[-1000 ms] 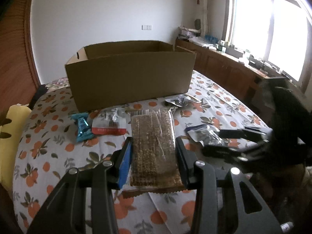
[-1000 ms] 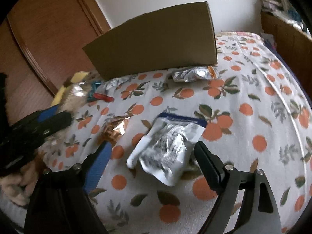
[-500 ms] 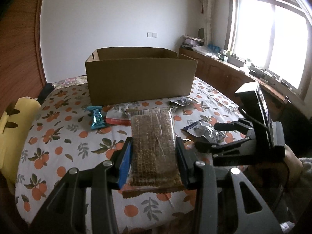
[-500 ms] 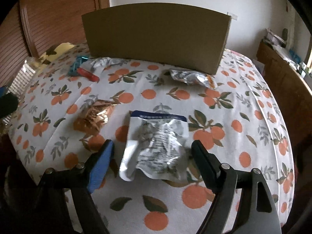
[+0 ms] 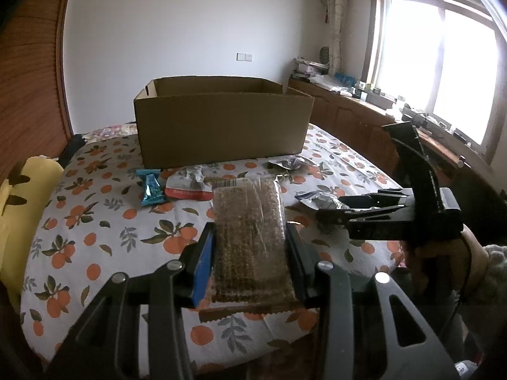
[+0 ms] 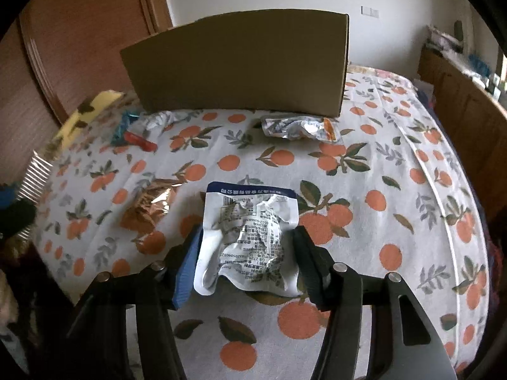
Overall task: Organize snacks
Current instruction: 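Lift the granola pack and white pouch and carry both over the box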
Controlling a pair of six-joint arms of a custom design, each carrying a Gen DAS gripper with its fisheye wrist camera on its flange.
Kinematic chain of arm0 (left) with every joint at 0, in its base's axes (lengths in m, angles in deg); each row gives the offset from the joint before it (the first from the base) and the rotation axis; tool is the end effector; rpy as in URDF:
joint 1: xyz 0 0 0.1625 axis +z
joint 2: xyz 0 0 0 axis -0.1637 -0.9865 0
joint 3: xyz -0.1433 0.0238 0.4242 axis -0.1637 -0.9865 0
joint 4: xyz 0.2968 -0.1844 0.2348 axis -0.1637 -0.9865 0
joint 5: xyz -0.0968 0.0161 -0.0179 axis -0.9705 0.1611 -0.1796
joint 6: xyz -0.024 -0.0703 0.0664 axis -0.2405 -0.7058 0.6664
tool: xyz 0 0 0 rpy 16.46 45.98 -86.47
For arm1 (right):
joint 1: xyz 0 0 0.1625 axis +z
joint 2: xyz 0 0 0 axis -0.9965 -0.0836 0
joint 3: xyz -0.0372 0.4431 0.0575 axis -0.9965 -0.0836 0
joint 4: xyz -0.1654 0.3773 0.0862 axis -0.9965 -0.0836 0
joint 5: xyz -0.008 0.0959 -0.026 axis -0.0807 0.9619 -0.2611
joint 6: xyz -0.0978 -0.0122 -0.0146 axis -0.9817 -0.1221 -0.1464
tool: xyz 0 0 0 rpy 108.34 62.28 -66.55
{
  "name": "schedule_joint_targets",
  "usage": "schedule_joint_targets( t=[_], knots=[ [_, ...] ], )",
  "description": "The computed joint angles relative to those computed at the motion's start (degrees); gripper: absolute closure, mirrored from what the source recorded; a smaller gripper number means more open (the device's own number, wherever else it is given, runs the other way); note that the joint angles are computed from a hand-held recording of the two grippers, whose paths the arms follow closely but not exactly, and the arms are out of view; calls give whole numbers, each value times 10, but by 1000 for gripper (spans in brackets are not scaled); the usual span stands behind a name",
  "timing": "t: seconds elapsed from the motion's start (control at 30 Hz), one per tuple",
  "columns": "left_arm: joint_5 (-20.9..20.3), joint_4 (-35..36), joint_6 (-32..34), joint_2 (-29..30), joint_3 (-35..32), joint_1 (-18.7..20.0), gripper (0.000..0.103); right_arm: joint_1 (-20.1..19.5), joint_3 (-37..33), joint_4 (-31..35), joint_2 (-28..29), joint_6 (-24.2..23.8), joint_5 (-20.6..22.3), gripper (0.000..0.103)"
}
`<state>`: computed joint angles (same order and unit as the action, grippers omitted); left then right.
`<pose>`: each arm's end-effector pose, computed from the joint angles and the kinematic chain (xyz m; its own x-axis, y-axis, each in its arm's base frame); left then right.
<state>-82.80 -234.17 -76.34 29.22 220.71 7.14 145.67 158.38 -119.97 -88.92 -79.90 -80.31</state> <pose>-0.2936 -0.1979 -0.0237 -0.7726 0.1983 -0.6031 0.5822 0.6002 -0.5485 -0.0341 -0.3339 0.2499 -0.6923 -0.4850 0.5344 -0.6689 0.7091 -0.2231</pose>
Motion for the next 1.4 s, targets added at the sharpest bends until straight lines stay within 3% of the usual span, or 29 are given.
schedule_joint_targets(
  t=[0.13,0.47,0.97,1.2,1.4],
  knots=[
    [-3,8,-9,-1,-2,-3,62,-17,6,26,-22,-4,23,45],
    [13,34,-14,-12,-12,-7,62,-19,15,67,-89,-20,50,45],
    [43,82,37,-49,-35,28,62,25,-11,186,-193,-30,77,45],
    [73,64,103,-68,-49,63,62,77,-32,193,-187,-15,71,45],
    [95,8,195,-69,-66,106,62,114,-53,160,-137,4,60,45]
  ],
)
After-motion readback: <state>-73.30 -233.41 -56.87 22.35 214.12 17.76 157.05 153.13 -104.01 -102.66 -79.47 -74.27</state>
